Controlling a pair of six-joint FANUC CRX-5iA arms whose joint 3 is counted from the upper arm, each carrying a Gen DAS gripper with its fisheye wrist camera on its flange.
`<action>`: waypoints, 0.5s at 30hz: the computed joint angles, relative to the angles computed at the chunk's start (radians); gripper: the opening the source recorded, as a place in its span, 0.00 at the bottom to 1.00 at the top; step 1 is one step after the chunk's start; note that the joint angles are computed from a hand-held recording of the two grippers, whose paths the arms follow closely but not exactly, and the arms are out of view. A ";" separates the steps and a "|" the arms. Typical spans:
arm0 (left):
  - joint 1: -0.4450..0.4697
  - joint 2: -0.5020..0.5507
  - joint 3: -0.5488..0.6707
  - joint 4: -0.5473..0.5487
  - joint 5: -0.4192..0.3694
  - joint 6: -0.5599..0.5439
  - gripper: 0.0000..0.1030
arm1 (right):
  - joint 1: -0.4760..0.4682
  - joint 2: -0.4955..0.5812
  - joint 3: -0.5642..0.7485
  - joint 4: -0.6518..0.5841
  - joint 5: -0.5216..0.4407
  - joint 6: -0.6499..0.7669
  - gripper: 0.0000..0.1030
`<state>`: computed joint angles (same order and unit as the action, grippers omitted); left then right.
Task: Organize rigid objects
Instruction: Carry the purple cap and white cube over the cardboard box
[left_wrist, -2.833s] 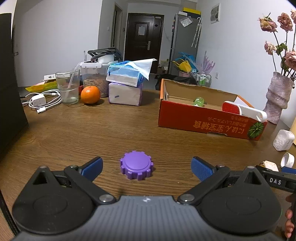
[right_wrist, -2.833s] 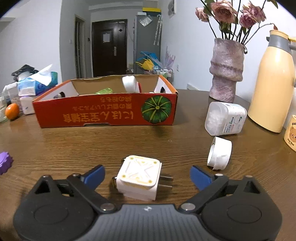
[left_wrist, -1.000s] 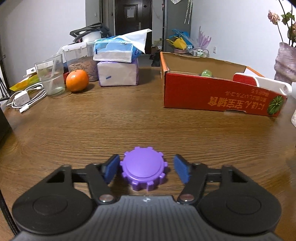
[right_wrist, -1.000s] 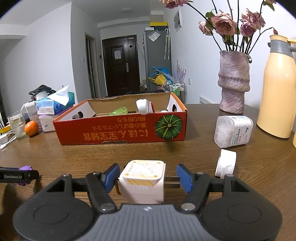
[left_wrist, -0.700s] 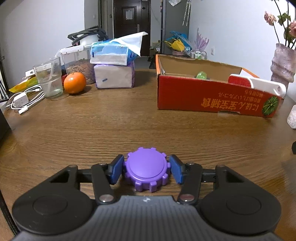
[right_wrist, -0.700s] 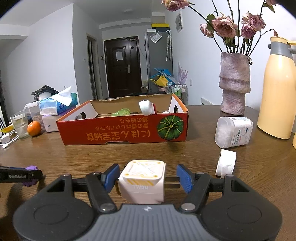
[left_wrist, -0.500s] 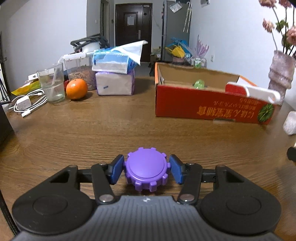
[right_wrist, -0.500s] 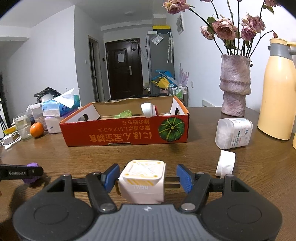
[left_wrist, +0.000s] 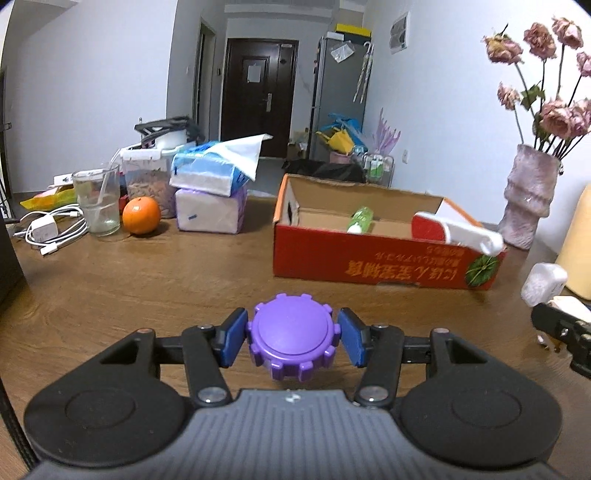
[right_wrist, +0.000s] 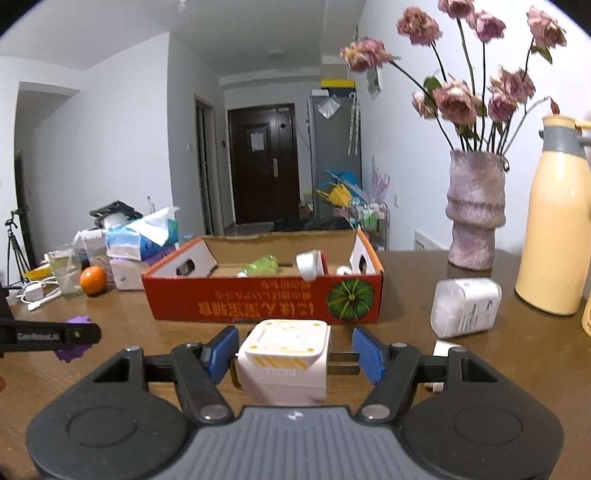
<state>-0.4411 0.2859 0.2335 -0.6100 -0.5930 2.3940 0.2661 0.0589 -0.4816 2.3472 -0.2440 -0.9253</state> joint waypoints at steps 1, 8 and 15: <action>-0.001 -0.003 -0.001 0.003 0.009 0.002 0.54 | -0.005 -0.003 0.003 0.020 0.006 -0.014 0.65; -0.026 -0.011 0.025 -0.040 0.026 0.043 0.54 | -0.030 -0.012 0.034 0.117 0.039 -0.090 0.65; -0.041 0.009 0.084 -0.078 0.009 0.079 0.54 | -0.039 0.000 0.084 0.194 0.037 -0.150 0.65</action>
